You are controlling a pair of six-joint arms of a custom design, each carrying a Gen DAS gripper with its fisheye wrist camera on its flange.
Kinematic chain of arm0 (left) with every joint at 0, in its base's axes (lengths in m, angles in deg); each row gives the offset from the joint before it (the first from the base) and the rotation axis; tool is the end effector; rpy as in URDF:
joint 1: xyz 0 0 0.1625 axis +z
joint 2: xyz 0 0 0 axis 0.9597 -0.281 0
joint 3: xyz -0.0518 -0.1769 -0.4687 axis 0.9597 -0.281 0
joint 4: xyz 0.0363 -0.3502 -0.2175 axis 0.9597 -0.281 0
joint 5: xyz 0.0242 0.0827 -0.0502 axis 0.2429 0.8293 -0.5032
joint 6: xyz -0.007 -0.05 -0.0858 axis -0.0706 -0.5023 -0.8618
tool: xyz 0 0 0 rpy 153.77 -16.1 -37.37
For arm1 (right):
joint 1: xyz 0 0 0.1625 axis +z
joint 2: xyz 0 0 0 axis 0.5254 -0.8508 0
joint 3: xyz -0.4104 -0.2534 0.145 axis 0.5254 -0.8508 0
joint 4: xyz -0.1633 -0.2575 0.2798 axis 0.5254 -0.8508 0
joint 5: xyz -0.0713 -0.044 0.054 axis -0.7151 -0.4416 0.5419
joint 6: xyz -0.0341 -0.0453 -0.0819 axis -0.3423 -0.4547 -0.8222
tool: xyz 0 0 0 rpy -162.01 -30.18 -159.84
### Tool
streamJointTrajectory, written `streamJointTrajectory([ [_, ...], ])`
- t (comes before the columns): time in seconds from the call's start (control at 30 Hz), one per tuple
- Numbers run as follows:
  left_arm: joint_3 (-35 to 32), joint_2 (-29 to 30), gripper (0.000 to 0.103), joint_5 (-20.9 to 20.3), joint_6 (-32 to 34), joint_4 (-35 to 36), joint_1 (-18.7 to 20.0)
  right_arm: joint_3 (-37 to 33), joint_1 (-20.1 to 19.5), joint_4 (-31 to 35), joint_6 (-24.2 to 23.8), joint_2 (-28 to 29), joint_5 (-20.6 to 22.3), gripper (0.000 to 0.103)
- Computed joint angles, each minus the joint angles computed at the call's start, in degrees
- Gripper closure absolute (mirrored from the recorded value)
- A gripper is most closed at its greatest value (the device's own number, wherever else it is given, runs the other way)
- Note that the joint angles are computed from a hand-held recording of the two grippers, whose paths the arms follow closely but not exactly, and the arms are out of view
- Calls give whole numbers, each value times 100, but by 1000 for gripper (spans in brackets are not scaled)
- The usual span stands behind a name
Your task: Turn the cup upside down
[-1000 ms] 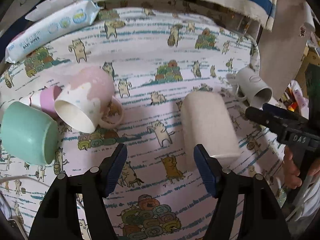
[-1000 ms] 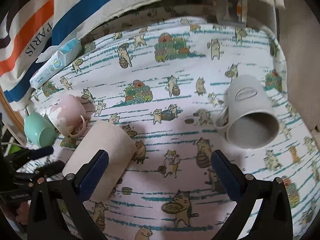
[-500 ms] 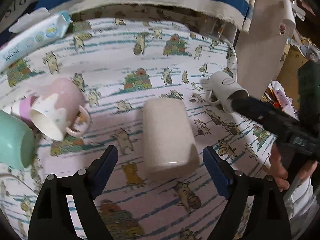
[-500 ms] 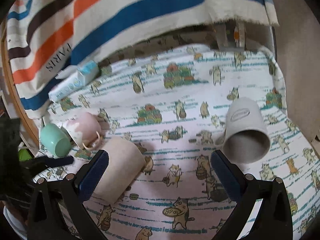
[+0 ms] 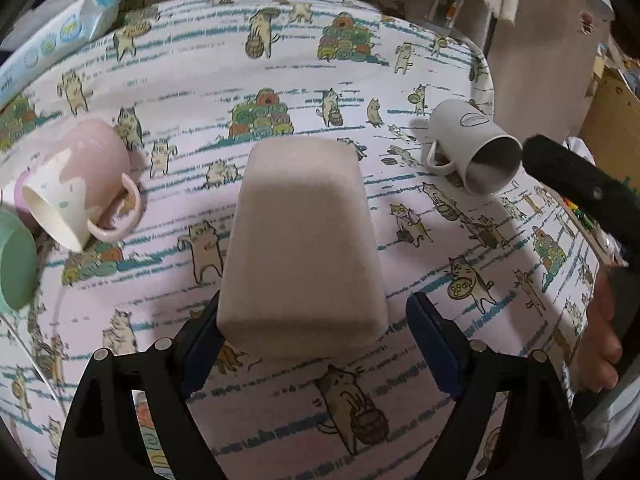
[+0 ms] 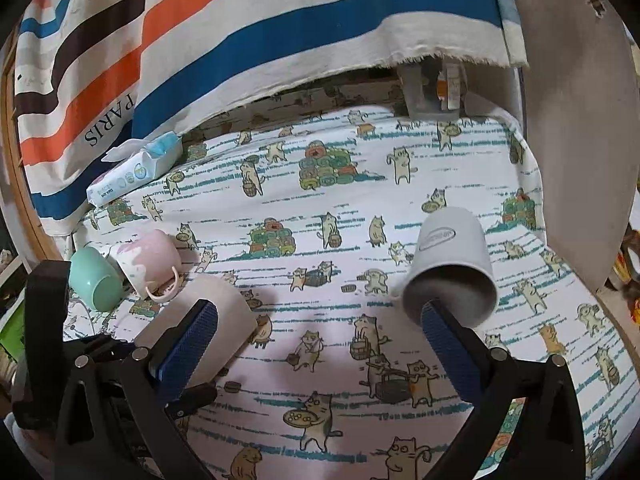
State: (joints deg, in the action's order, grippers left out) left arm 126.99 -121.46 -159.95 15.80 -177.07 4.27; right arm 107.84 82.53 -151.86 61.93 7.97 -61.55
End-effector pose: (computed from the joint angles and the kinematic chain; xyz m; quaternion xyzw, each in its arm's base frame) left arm 0.0034 -0.7524 0.2645 0.4169 0.8792 -0.1460 0.1787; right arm 0.3504 -0.6389 -0.0598 0.0477 -0.7839 0.5316 0.3171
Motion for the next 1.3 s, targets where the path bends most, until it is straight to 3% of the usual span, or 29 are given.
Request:
streamJointTrajectory([
  [0.07, 26, 7, 34, 24, -65, -106, 9, -21, 3, -3, -34, 16, -75, 0],
  [0.13, 29, -12, 36, -51, -163, -98, 33, -29, 4, -28, -58, 20, -106, 0],
  [0.53, 834, -441, 37, 15, -383, -1551, 52, -105, 59, 61, -47, 67, -94, 0],
  [1.07, 352, -420, 38, -360, -355, -1479, -104, -172, 160, -105, -363, 60, -274, 0],
  [1.3, 66, -203, 38, -214, -208, -1347, -191, -56, 103, -14, -103, -5, -237, 0],
])
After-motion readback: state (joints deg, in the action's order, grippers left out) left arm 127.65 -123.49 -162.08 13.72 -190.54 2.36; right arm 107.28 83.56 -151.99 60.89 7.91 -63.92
